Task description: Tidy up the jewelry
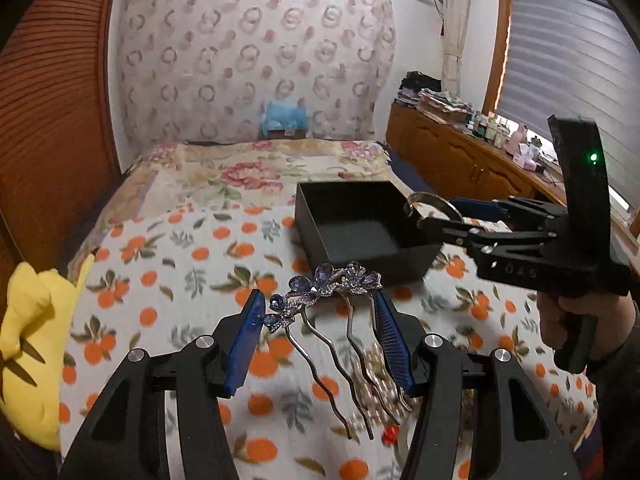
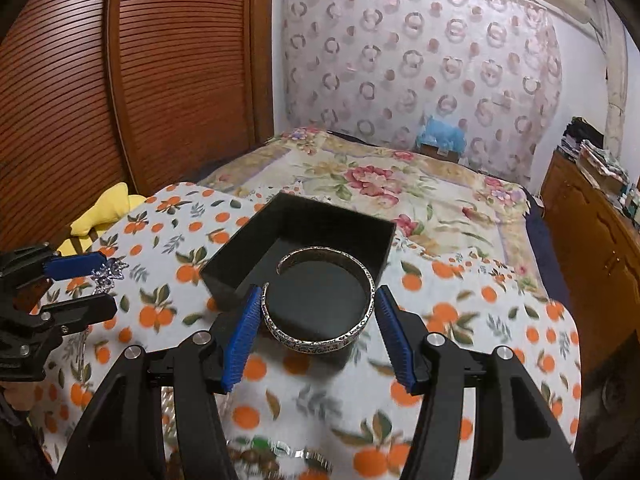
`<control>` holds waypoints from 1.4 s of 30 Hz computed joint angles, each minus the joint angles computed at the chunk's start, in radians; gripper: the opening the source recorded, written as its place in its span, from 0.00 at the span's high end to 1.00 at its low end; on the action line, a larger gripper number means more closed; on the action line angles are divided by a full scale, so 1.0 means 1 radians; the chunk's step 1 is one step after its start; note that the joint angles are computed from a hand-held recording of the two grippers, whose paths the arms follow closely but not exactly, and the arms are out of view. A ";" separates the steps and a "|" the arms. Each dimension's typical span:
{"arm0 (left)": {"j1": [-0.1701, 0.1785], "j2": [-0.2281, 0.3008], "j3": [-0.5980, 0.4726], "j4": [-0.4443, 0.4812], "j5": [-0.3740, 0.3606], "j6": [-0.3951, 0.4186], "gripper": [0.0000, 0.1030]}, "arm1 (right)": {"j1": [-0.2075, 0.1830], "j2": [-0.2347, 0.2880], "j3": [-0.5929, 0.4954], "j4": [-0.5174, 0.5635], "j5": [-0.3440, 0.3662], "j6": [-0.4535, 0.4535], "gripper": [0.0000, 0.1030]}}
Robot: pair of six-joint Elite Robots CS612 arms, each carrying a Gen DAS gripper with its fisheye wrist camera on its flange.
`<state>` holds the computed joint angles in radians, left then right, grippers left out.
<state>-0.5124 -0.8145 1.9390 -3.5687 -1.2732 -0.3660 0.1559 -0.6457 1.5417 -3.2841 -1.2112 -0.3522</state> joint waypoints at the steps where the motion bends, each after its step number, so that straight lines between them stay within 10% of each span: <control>1: 0.004 0.001 -0.010 0.010 0.002 0.001 0.48 | 0.002 0.007 -0.015 0.013 -0.001 -0.003 0.42; 33: 0.021 0.123 -0.364 0.355 0.061 0.088 0.42 | -0.107 -0.014 0.110 -0.093 0.103 0.059 0.38; 42: 0.016 0.089 -0.293 0.285 0.020 0.095 0.32 | -0.108 -0.028 0.159 -0.116 0.107 0.050 0.38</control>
